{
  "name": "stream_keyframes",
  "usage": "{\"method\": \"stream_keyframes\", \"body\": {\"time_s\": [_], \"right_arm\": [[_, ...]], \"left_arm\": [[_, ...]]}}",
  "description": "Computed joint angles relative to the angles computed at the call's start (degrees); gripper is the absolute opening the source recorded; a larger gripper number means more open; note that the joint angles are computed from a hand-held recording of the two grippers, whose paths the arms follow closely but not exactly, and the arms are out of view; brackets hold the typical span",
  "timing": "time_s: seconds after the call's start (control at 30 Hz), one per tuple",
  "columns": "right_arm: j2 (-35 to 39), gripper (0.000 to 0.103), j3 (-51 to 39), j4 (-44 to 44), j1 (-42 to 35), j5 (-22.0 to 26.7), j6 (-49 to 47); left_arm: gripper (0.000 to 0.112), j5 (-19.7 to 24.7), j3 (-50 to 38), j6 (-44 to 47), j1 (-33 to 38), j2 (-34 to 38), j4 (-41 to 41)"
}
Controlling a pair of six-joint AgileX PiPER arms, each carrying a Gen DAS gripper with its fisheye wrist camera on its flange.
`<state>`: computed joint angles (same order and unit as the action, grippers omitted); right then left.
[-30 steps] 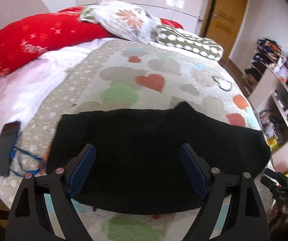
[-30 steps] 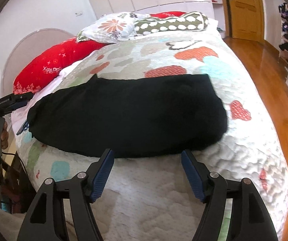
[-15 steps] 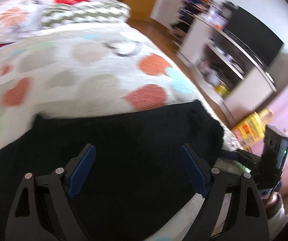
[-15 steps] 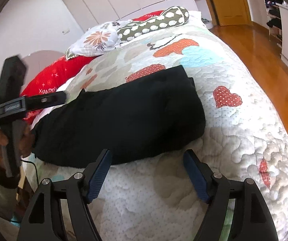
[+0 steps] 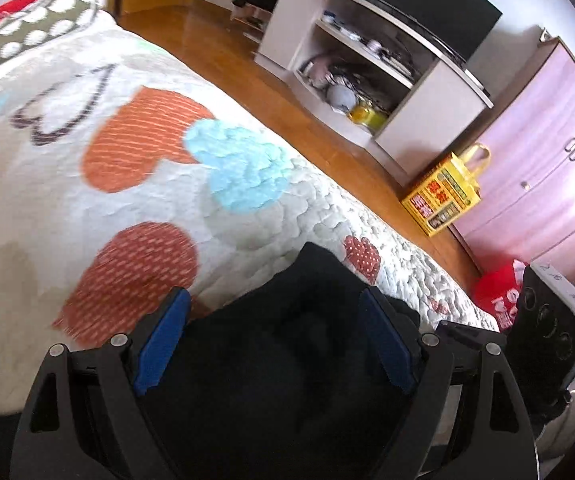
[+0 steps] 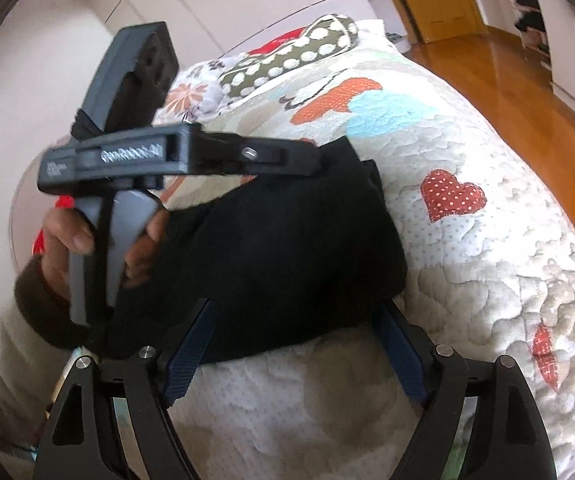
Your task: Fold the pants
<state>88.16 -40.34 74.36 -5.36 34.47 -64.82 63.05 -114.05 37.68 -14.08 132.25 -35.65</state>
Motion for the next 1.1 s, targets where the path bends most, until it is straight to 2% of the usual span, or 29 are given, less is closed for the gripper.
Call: {"method": "stream_keyframes", "body": {"time_s": [0.07, 0.1, 0.17, 0.23, 0.27, 0.33, 0.4, 0.47, 0.57, 0.63, 0.67, 0.7, 0.73, 0.77, 0.83, 0.93, 0.97, 1.0, 1.07, 1.1], "right_arm": [[1.0, 0.084, -0.4, 2.4, -0.4, 0.3, 0.1], [1.5, 0.084, -0.4, 4.2, -0.7, 0.8, -0.7], [2.5, 0.08, -0.7, 6.9, -0.7, 0.4, -0.9], [2.8, 0.05, -1.0, 8.1, 0.4, -2.3, -0.8], [3.4, 0.022, -1.4, 8.2, 0.7, -3.1, -0.5], [4.8, 0.019, -1.8, 9.7, -0.4, -1.2, -0.9], [3.2, 0.017, -1.4, 10.8, 0.1, -1.4, -2.4], [0.7, 0.016, -1.8, 9.3, 2.0, -3.3, -1.8], [-2.8, 0.016, -4.1, 5.1, 5.1, -4.6, 0.8], [-5.2, 0.016, -6.4, 1.4, 8.4, -6.0, 3.1], [-5.9, 0.016, -7.9, -0.3, 10.5, -6.3, 4.1], [-6.2, 0.016, -9.3, -1.5, 12.3, -6.4, 4.9], [-6.3, 0.016, -10.8, -3.1, 14.7, -6.6, 5.7], [-6.1, 0.016, -12.3, -5.5, 17.9, -8.1, 7.1], [-4.4, 0.016, -14.6, -8.2, 23.4, -10.2, 8.5], [3.1, 0.024, -18.7, -6.8, 30.5, -9.5, 7.1], [6.5, 0.036, -20.5, -7.6, 32.9, -9.4, 8.2], [9.7, 0.052, -22.7, -10.4, 34.5, -8.2, 11.7], [14.9, 0.055, -26.6, -13.5, 35.4, -1.6, 16.7], [14.8, 0.055, -26.3, -12.1, 35.0, 0.6, 15.8]], "left_arm": [[0.086, 0.0, -0.8, 0.1, -0.7, 1.1, -0.5], [0.086, -1.9, 0.8, 1.1, -1.2, 0.8, -0.8], [0.074, -5.1, 2.4, 2.2, -2.3, 0.6, -0.4], [0.065, -8.7, 5.3, 4.6, -2.8, -0.5, -0.6], [0.052, -8.9, 5.7, 5.0, -2.7, -0.7, -0.9], [0.032, -6.0, 3.8, 4.6, -1.7, 0.3, -2.2], [0.027, -4.2, 2.8, 3.1, -0.9, 0.3, -2.9], [0.024, -4.6, 4.8, 4.0, 0.1, -1.7, -4.0], [0.024, -4.1, 8.6, 5.9, 3.6, -6.9, -8.1], [0.03, -2.9, 10.4, 6.2, 7.2, -10.8, -9.8], [0.047, -2.2, 11.1, 5.5, 9.4, -12.8, -9.8], [0.058, -2.2, 12.6, 4.3, 12.3, -15.4, -9.5], [0.076, -3.1, 14.5, 3.7, 14.7, -17.6, -9.8], [0.082, -3.5, 16.2, 3.9, 16.7, -19.0, -10.5], [0.082, -3.2, 20.8, 4.6, 23.3, -23.0, -12.3], [0.084, -2.3, 27.1, 5.1, 31.6, -27.2, -11.6], [0.084, -2.7, 28.9, 5.0, 32.8, -28.0, -10.8], [0.084, -2.4, 31.1, 4.5, 35.0, -29.2, -8.5], [0.084, -2.7, 35.4, 5.0, 37.3, -31.1, -6.2], [0.084, -3.3, 37.6, 5.4, 37.9, -32.2, -6.0]]}}
